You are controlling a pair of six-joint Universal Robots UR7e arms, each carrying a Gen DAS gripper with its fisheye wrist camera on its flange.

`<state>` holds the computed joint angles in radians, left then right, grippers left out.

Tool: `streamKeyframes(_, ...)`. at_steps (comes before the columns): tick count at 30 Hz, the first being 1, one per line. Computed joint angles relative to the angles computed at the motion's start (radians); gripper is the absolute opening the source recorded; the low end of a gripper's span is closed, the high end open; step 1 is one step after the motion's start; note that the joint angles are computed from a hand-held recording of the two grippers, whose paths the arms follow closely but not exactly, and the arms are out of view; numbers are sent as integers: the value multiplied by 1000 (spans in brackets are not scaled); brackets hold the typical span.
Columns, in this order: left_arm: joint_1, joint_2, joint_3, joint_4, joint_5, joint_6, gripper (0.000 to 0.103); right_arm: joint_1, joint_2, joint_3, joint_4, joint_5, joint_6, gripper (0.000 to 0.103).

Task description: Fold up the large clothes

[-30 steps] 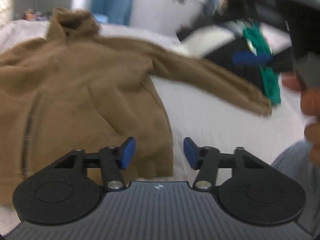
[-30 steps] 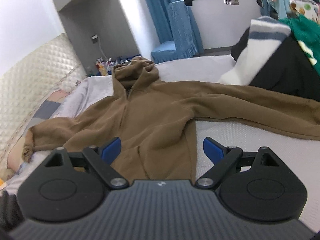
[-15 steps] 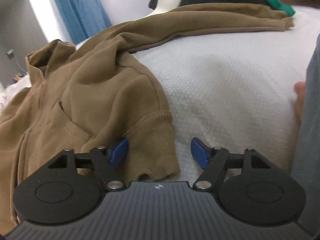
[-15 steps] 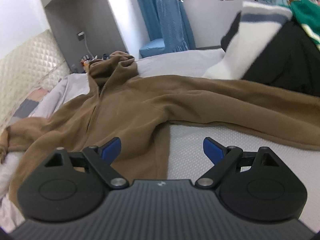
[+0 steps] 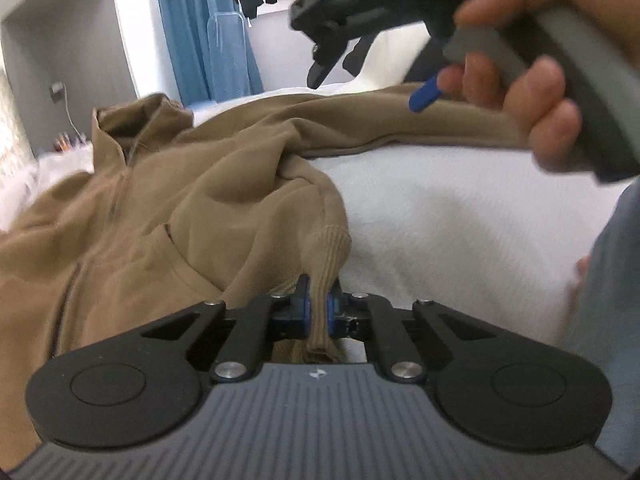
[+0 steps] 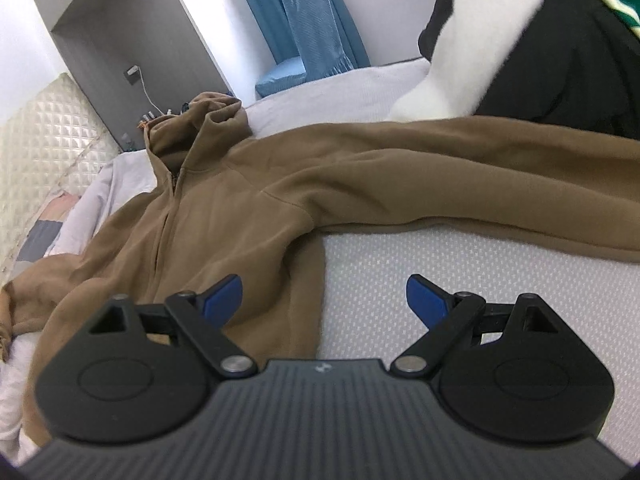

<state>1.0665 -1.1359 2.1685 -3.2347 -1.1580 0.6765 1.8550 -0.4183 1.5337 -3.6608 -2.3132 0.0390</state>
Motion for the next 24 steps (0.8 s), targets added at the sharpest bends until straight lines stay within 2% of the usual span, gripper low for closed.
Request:
streamKeyframes(4,3,-67,-5,117,-63,-91,7,3,-25,42,-21,12,29,90)
streamKeyframes(9,8,-141,-13,275,-157,-204,6,5,-59,110,-21,40,107,90)
streamKeyframes(13,7,-128,-15,286,-134,-208,6,5,-61,117,-21,39,121,90)
streamKeyframes(18,30,-123,-55,323,-160,-252,8,-9,-70,115,83,74,173,90)
streamKeyframes(21,58,-142,-98,407,-190,-321,22,-17,-73,113,171,89,220,90)
streamKeyframes(23,75,-161,-117,424,-184,-360,41,-27,-81,120,240,122,285,90)
streamKeyframes(24,84,-170,-122,420,-179,-372,43,-31,-84,122,276,133,318,90)
